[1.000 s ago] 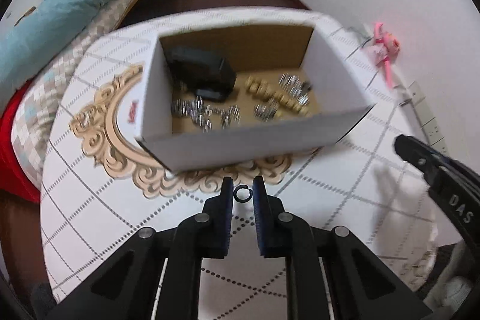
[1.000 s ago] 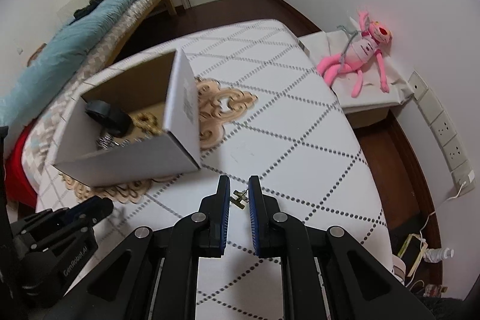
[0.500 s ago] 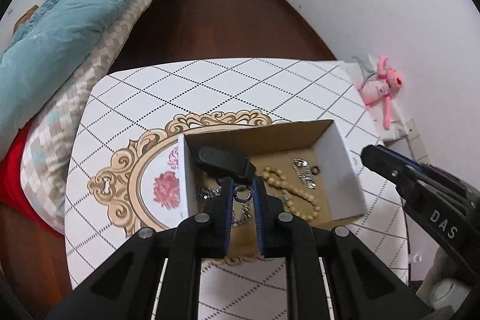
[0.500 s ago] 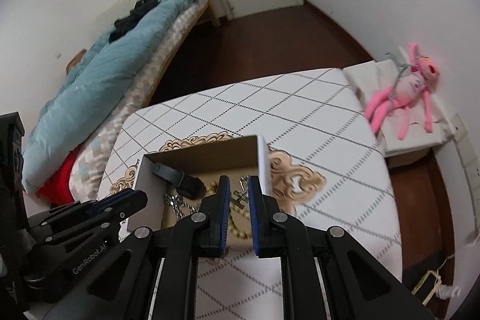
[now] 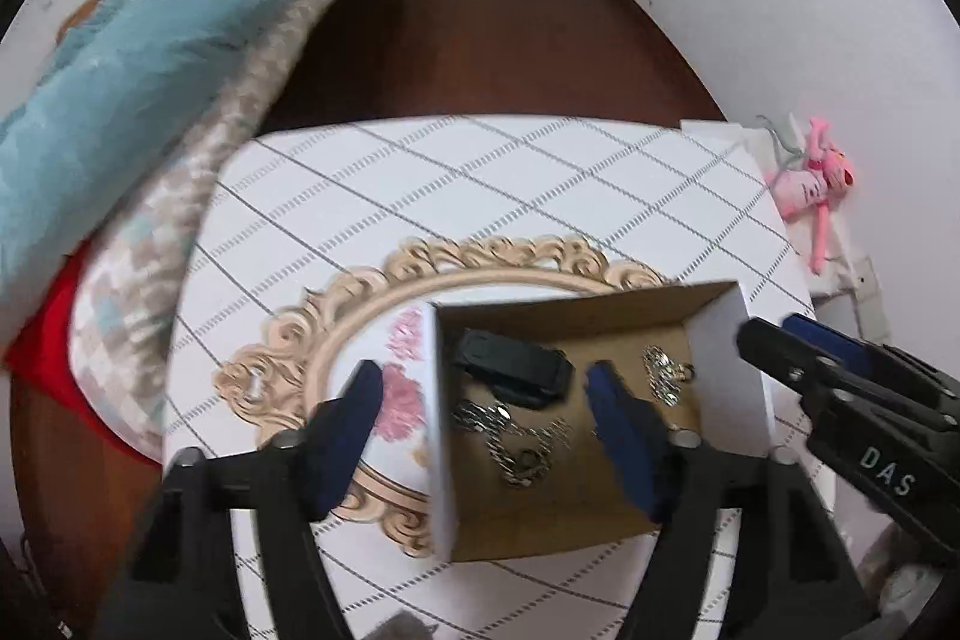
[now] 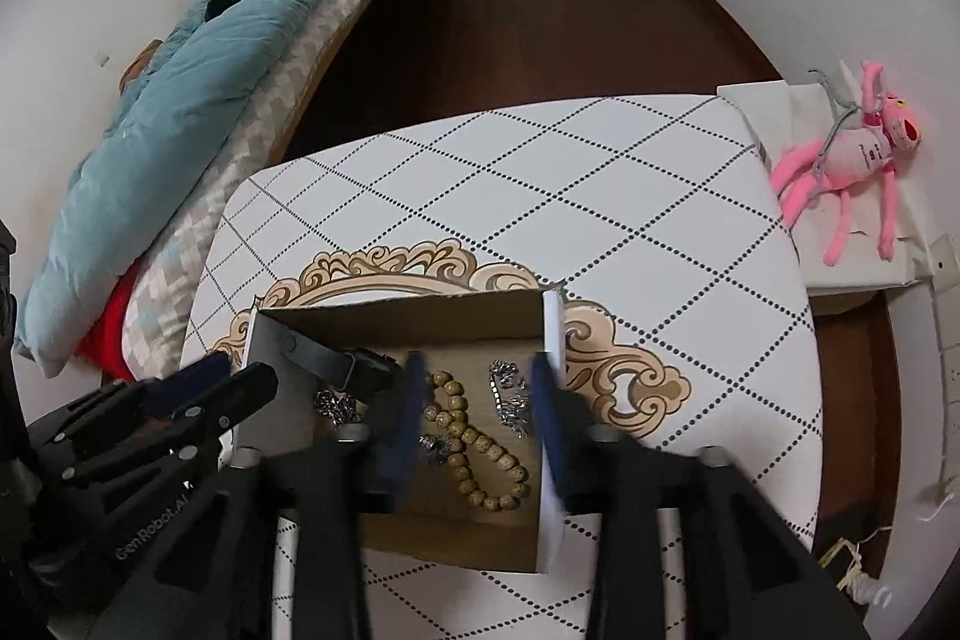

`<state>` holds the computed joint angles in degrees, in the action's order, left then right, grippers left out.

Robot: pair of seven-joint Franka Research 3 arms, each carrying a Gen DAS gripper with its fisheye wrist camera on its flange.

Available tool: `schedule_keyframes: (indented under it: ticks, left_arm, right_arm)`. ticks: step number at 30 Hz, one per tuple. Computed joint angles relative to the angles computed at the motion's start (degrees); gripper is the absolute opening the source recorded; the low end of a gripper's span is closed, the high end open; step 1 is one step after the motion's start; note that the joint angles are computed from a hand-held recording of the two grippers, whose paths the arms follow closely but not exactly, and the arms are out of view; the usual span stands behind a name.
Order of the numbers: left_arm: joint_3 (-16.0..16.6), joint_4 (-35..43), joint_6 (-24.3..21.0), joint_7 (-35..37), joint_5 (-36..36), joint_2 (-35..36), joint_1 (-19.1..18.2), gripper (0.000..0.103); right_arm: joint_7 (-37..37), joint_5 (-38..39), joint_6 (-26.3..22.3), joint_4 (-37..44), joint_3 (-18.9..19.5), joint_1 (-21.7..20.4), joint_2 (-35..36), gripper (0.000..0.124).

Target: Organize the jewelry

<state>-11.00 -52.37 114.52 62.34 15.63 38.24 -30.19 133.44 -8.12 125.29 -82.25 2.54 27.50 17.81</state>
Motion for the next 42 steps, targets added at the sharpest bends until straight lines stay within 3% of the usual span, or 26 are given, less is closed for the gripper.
schedule_keyframes:
  ticks: [2,3,6,9,10,14,20,29,42]
  left_arm:
    - [0.49,-0.78,-0.28,-0.54,0.69,-0.71,-0.06,0.072]
    - [0.73,-0.83,-0.6,-0.95,1.15,-0.8,-0.18,0.081]
    - [1.0,-5.87,1.58,-2.75,2.43,-3.66,0.27,0.1]
    - [0.78,-9.91,3.13,-4.07,3.78,-5.8,0.68,0.103]
    - [0.54,-11.15,3.44,-4.29,3.97,-6.45,0.89,0.103]
    - [-0.38,-15.44,4.45,-4.98,4.43,-8.62,1.51,0.103]
    - [-1.44,-20.11,5.24,-6.24,4.39,-11.81,2.22,0.103]
    - [-3.11,-29.3,8.43,-9.44,5.52,-22.02,3.31,0.103]
    - [-6.01,-39.09,12.05,-11.63,6.48,-36.97,5.36,0.103]
  right_arm:
    - [0.98,-1.77,-1.21,0.24,-0.41,0.63,-0.44,0.043]
    - [1.22,-2.6,-2.12,0.91,-0.52,0.82,-0.29,0.046]
    - [2.61,-6.6,-6.0,2.0,-0.86,2.1,-0.43,0.07]
    - [3.53,-11.91,-11.69,3.54,-1.01,3.95,-0.11,0.097]
    - [3.64,-12.76,-12.86,3.35,-0.86,4.29,-0.3,0.101]
    - [4.33,-14.37,-15.88,2.28,-0.26,4.87,-1.02,0.102]
    - [7.08,-14.95,-15.95,-1.22,0.73,4.77,-3.47,0.103]
    - [12.47,-19.69,-17.12,-4.14,3.25,5.77,-9.36,0.103]
    - [17.65,-30.66,-27.77,0.7,10.28,9.18,-16.35,0.103]
